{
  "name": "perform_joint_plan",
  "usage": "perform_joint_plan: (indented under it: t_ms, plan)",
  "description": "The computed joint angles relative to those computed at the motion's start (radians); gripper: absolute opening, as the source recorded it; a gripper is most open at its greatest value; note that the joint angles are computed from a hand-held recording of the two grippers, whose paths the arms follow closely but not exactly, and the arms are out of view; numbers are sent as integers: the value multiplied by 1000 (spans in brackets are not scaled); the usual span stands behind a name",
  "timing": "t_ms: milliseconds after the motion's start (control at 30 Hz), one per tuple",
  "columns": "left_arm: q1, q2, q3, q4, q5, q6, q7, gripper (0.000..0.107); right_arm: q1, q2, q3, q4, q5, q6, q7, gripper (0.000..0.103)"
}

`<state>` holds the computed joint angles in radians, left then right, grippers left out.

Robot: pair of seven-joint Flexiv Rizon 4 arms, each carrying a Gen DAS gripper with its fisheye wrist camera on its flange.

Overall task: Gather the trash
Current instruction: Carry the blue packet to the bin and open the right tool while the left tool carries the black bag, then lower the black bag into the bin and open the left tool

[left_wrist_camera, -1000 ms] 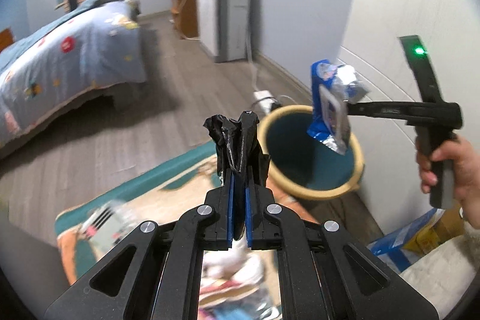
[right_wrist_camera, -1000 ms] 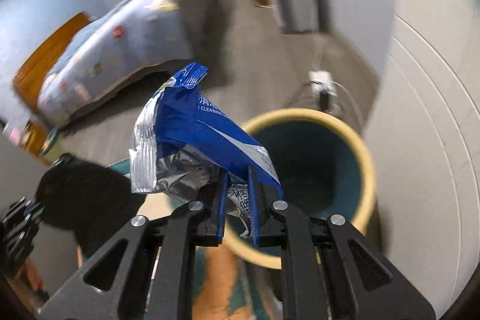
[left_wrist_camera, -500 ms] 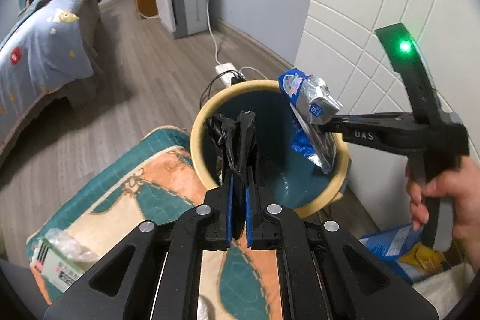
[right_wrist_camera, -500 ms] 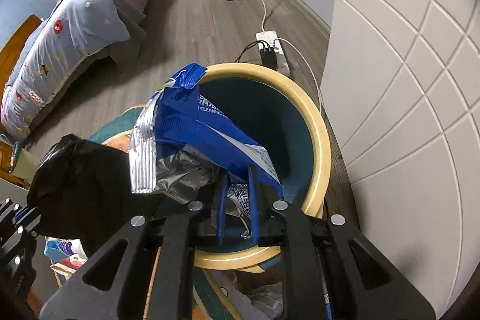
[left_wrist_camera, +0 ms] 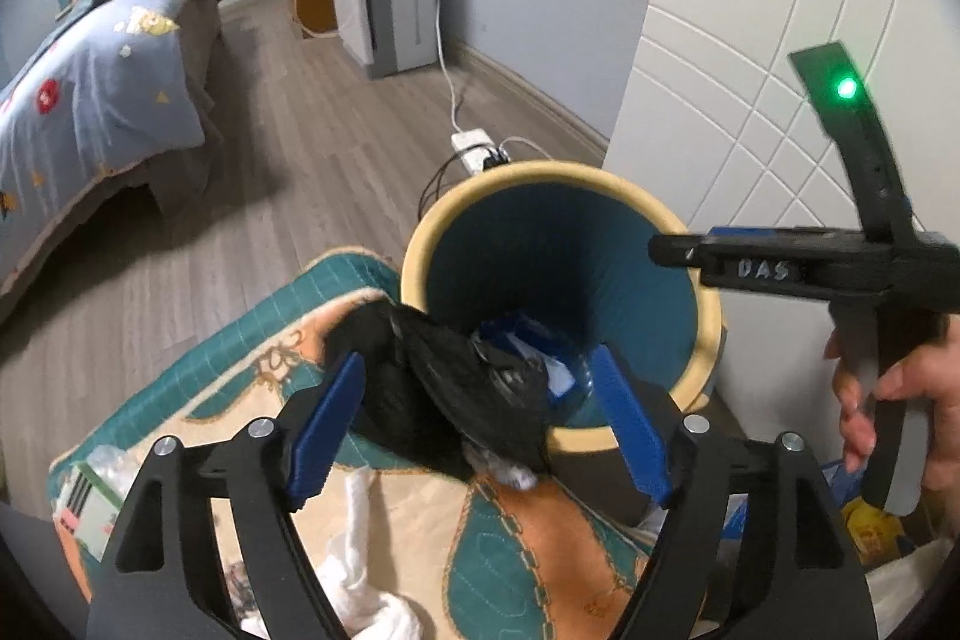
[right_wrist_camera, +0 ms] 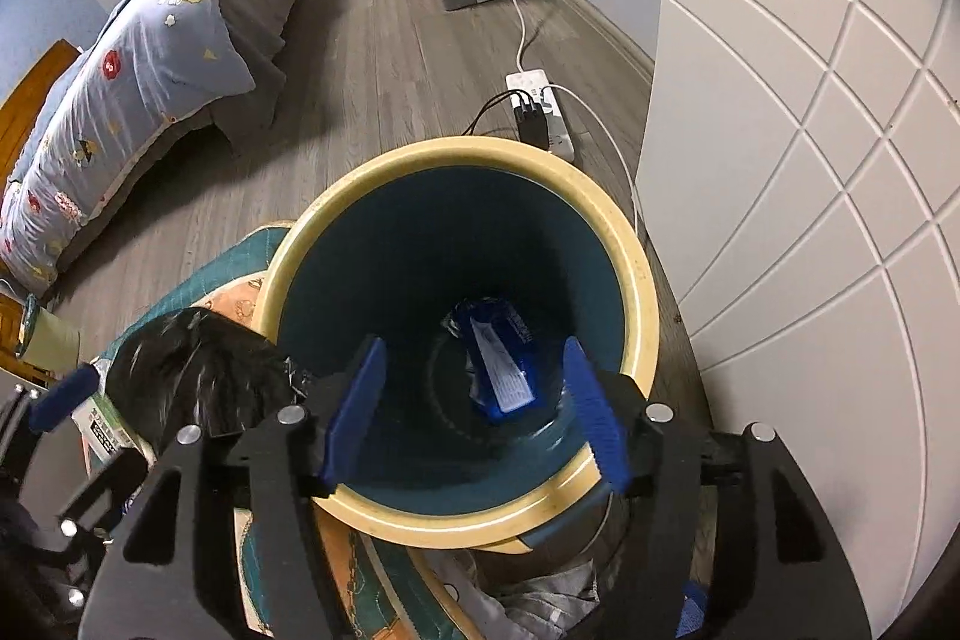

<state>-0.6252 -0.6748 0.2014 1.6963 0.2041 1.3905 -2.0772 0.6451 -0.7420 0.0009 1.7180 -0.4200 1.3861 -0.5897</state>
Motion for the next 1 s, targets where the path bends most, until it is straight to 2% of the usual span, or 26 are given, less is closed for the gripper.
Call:
perform_joint_plan:
  t_ms: [133, 167, 200, 267, 367, 533, 600, 667, 733, 800, 833, 867, 1000]
  plan:
    - [6, -8, -7, 2, -1, -34, 6, 76, 0, -1, 0, -3, 1, 2, -4, 62]
    - [1, -10, 0, 2, 5, -44, 2, 71, -1, -2, 3, -5, 2, -1, -7, 62]
    - [12, -14, -11, 4, 4, -50, 11, 60, -4, -4, 7, -8, 4, -1, -9, 62]
    - [31, -17, -31, 2, -8, -74, 19, 54, -8, -6, 13, -13, 8, -6, -14, 62]
    - [66, -24, -56, 32, -44, -53, -13, 54, -12, -8, 20, -17, 11, -7, -25, 62]
    - [150, -43, -145, 78, -132, 10, 23, 55, -15, -15, 26, -28, 17, -4, -40, 62]
    - [158, -53, -157, 72, -157, 3, 53, 26, -14, -16, 24, -30, 17, -2, -44, 62]
    - [126, -61, -123, 47, -148, -24, 71, 22, -10, -15, 19, -28, 17, 2, -46, 62]
    - [63, -64, -53, 12, -100, -30, 71, 15, -7, -15, 13, -28, 15, 3, -46, 62]
    - [3, -65, 18, -7, -48, 6, 43, 13, -7, -16, 13, -27, 17, 4, -47, 62]
    - [-7, -64, 30, -11, -31, 39, 40, 13, -6, -16, 10, -27, 17, 2, -45, 62]
    - [-2, -63, 25, -17, -16, 58, 39, 13, -5, -15, 7, -25, 17, 2, -43, 62]
    - [85, -66, -101, -18, -78, 100, 157, 13, 14, -9, -25, -16, 9, -12, -8, 62]
